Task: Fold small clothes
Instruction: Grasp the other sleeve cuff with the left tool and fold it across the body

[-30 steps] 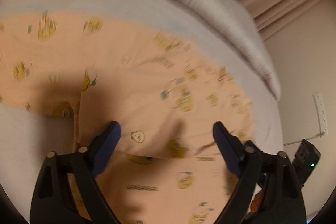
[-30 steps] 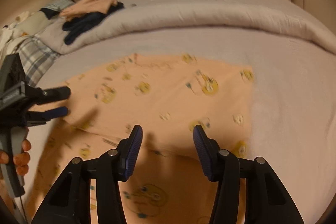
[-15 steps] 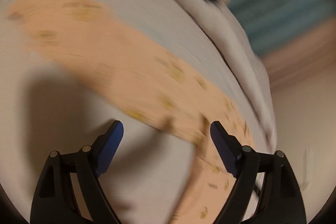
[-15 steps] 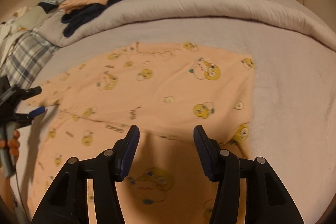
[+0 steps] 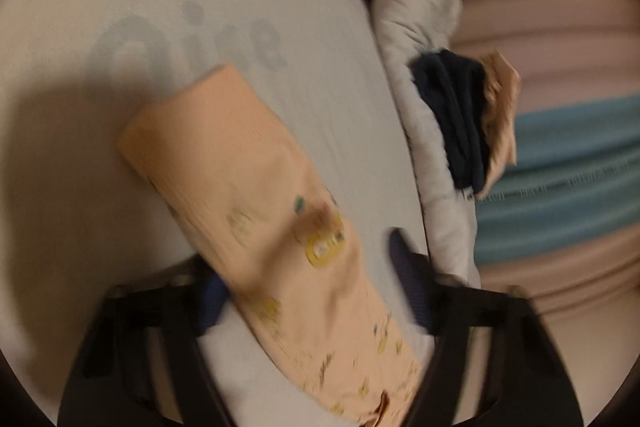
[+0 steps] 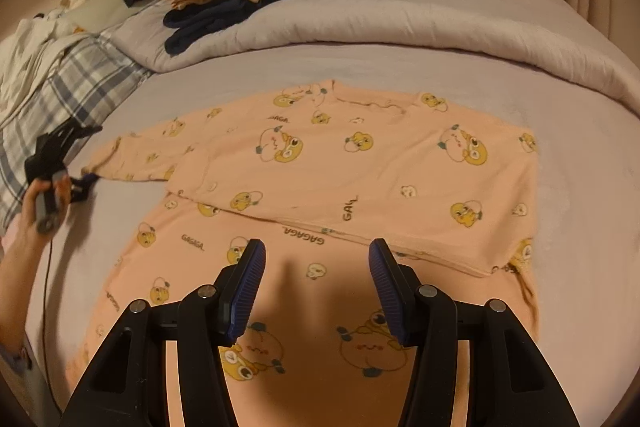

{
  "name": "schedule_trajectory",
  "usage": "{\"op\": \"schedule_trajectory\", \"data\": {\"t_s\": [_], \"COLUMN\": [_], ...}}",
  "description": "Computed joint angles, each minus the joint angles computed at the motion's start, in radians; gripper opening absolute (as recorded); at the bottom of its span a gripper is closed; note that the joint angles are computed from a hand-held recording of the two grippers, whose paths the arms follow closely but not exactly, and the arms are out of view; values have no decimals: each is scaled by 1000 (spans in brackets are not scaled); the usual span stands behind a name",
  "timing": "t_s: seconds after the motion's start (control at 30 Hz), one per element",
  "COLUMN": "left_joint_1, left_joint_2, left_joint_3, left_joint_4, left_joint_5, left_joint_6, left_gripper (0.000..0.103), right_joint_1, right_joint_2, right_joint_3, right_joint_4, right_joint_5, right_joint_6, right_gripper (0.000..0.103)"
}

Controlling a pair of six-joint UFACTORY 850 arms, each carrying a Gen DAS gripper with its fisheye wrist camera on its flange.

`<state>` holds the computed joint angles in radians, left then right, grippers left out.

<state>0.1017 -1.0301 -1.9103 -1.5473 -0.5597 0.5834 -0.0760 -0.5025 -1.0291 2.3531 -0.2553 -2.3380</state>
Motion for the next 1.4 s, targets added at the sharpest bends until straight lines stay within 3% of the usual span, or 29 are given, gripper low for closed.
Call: {"op": "schedule_trajectory", "data": {"t_s": [0.03, 0.07, 0.17, 0.23, 0.33, 0.6, 0.83, 1.0, 1.03, 1.1, 1.17, 1.23, 1.33, 1.4], "left_joint_1": [4, 11, 18, 2, -22, -133, -313, -458, -492, -549, -583, -602, -591, -557], "left_joint_2": [-18, -31, 0, 42, 72, 183, 240, 220, 212, 185, 134, 87, 115, 143], "left_joint_3": [-25, -38, 19, 50, 50, 58, 101, 113, 117, 106, 54, -3, 44, 75], "left_joint_4": [33, 57, 7, 67, 110, 87, 152, 288, 318, 442, 602, 729, 653, 543], "left_joint_5": [-10, -31, -9, 55, 72, 23, -54, -39, -6, 51, 3, -28, -41, -103], "left_joint_6": [-57, -102, -45, -14, 61, 367, 492, 483, 493, 435, 326, 232, 337, 434], "left_gripper": [20, 5, 4, 4, 4, 4, 4, 5, 7, 16, 38, 44, 48, 51], "right_joint_1": [5, 8, 10, 8, 1, -20, -92, -162, -178, -200, -215, -234, -245, -253], "right_joint_2": [-3, -5, -11, -13, -17, 13, 56, 72, 72, 71, 72, 71, 70, 62], "right_joint_3": [-2, -4, -6, -5, -7, 37, 93, 134, 142, 153, 161, 165, 158, 146], "right_joint_4": [40, 62, 46, 43, -7, 14, 12, 12, 6, 5, 1, -18, -36, -73], "right_joint_5": [11, 18, 18, 14, 6, -40, -107, -152, -164, -168, -176, -190, -207, -233], "right_joint_6": [-42, -65, -46, -36, 29, 48, 107, 184, 203, 226, 240, 266, 300, 348], "right_gripper": [54, 54, 54, 54, 54, 54, 54, 54, 54, 54, 54, 54, 54, 54]}}
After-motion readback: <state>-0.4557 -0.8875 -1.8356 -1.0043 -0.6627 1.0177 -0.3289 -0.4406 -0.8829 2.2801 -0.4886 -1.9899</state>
